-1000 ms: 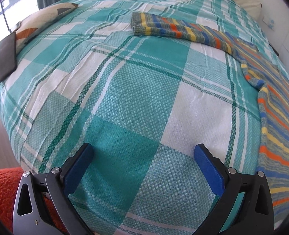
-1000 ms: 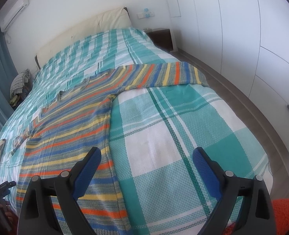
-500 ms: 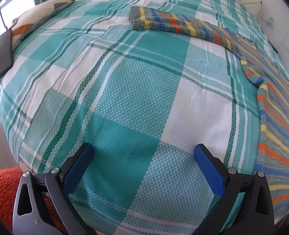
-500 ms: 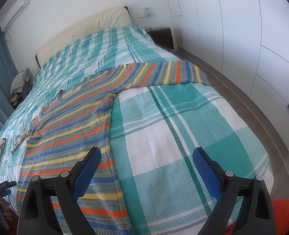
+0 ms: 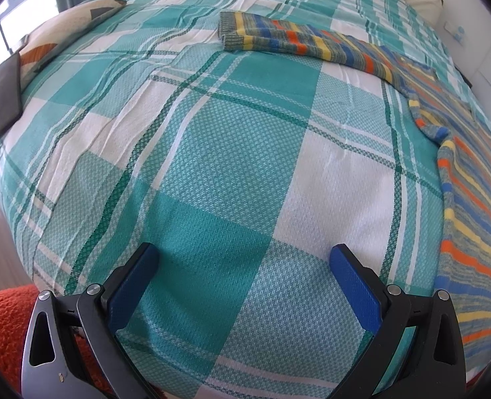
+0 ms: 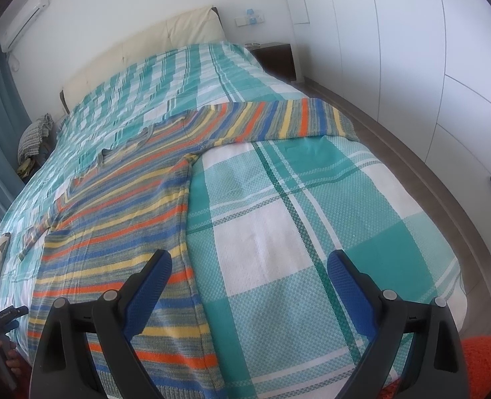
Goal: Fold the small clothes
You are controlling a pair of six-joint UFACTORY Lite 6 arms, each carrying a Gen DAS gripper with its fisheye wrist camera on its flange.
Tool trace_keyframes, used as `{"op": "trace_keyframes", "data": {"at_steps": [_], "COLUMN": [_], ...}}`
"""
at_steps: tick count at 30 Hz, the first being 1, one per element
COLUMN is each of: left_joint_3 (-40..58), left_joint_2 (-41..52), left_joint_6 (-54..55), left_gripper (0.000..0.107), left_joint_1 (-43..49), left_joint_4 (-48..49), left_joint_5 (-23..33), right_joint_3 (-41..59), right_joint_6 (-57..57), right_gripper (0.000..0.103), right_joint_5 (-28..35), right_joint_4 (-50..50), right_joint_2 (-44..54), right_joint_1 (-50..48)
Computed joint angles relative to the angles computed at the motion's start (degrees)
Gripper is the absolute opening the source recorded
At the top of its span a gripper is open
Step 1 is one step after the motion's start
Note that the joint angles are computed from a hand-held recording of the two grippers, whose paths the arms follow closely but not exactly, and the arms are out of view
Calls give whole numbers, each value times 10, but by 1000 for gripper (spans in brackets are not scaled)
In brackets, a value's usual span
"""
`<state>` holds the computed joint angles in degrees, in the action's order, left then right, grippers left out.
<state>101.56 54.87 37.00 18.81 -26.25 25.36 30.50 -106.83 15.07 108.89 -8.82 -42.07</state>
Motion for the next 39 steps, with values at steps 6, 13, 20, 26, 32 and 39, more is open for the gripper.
{"op": "trace_keyframes", "data": {"at_steps": [6, 13, 20, 26, 32, 39], "left_joint_3": [1, -1, -3, -5, -5, -4], "left_joint_2": [1, 1, 0, -1, -1, -1], "left_joint_6": [-1, -2, -2, -2, -2, -3], "left_gripper": [103, 103, 103, 103, 103, 103], "left_joint_1": [-1, -2, -2, -2, -2, -2], "left_joint_4": [1, 5, 5, 5, 5, 6], "left_joint_5": [0, -3, -4, -5, -5, -4], "right_joint_3": [-2, 2, 0, 0, 4, 1], "right_joint_6": [-8, -9, -23, -22, -16, -15], "right_gripper": [94, 94, 94, 94, 94, 94], "right_joint_5": [1, 0, 3, 2, 3, 2], "right_joint_4": [8, 9, 20, 21, 12, 12], "right_joint_2": [1, 7, 11, 11, 14, 11], "right_joint_1": [1, 1, 3, 5, 2, 4]}}
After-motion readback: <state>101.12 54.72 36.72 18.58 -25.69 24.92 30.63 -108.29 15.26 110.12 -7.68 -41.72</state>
